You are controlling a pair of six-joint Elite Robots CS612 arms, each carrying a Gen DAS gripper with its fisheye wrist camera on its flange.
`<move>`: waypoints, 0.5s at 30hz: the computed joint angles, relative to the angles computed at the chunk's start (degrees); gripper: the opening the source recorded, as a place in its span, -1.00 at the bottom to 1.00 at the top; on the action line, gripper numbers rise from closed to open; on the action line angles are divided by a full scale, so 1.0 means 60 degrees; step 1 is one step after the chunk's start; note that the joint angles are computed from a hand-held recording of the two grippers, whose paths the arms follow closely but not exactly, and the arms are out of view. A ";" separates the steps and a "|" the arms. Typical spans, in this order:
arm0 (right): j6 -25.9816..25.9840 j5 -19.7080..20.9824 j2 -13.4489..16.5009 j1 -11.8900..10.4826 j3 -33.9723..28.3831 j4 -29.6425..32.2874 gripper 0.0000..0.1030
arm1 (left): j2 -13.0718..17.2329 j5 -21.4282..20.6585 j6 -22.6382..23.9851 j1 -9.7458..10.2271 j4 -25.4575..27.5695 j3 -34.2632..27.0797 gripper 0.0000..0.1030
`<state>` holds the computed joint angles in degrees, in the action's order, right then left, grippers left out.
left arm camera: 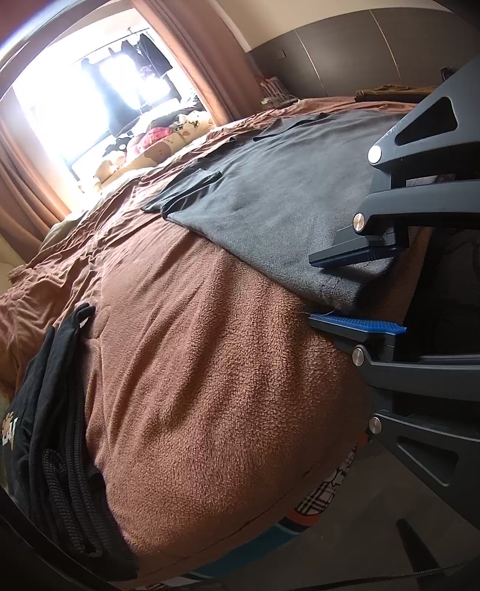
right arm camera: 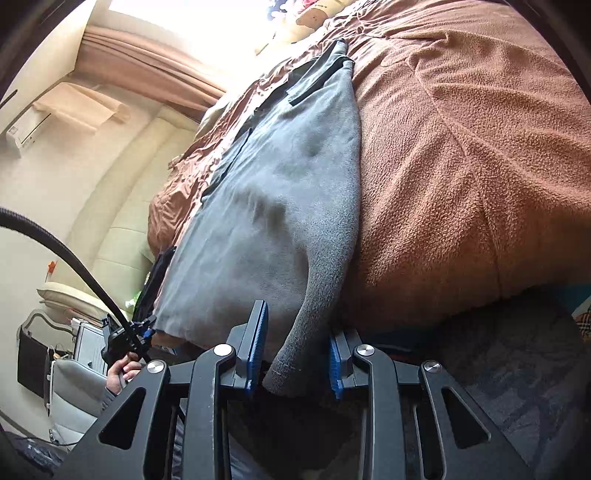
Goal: Fold small clothes
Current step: 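Close both grippers on the hem edge of the shirt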
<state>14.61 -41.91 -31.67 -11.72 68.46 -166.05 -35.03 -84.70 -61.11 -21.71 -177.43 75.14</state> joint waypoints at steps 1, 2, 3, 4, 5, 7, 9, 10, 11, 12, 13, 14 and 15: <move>-0.0056 -0.0138 -0.0030 0.0035 -0.0002 0.0100 -0.49 | -0.0021 0.0106 -0.0001 -0.0017 0.0152 -0.0008 -0.65; -0.0077 -0.0277 -0.0062 0.0082 -0.0037 0.0165 -0.49 | -0.0052 0.0230 -0.0013 -0.0035 0.0375 -0.0013 -0.81; -0.0095 -0.0393 -0.0100 0.0107 -0.0008 0.0155 -0.58 | -0.0074 0.0238 -0.0052 -0.0036 0.0470 -0.0004 -0.84; -0.0141 -0.0522 -0.0177 0.0119 0.0065 0.0173 -0.86 | -0.0102 0.0258 -0.0095 -0.0043 0.0515 0.0018 -0.86; -0.0167 -0.0681 -0.0227 0.0153 0.0039 0.0285 -0.93 | -0.0145 0.0323 -0.0072 -0.0062 0.0622 0.0025 -0.87; -0.0095 -0.0789 -0.0303 0.0145 0.0101 0.0248 -0.96 | -0.0245 0.0521 0.0087 -0.0119 0.0912 0.0013 -0.88; 0.0095 -0.0678 -0.0378 0.0110 0.0245 -0.0192 -0.97 | -0.0351 0.0626 0.0212 -0.0174 0.0841 0.0074 -0.88; 0.0173 -0.0624 -0.0437 0.0090 0.0338 -0.0431 -0.98 | -0.0414 0.0691 0.0276 -0.0202 0.0777 0.0124 -0.88; 0.0244 -0.0558 -0.0490 0.0062 0.0433 -0.0653 -0.99 | -0.0473 0.0728 0.0313 -0.0224 0.0725 0.0167 -0.88; 0.0323 -0.0516 -0.0558 0.0039 0.0517 -0.0841 -0.99 | -0.0532 0.0736 0.0328 -0.0246 0.0613 0.0225 -0.88; 0.0370 -0.0519 -0.0630 0.0017 0.0603 -0.1012 -1.00 | -0.0590 0.0747 0.0355 -0.0270 0.0480 0.0284 -0.89; 0.0412 -0.0521 -0.0694 -0.0008 0.0686 -0.1174 -1.00 | -0.0664 0.0794 0.0431 -0.0308 0.0373 0.0358 -0.89; 0.0485 -0.0494 -0.0758 -0.0039 0.0756 -0.1321 -1.00 | -0.0732 0.0846 0.0506 -0.0348 0.0282 0.0420 -0.89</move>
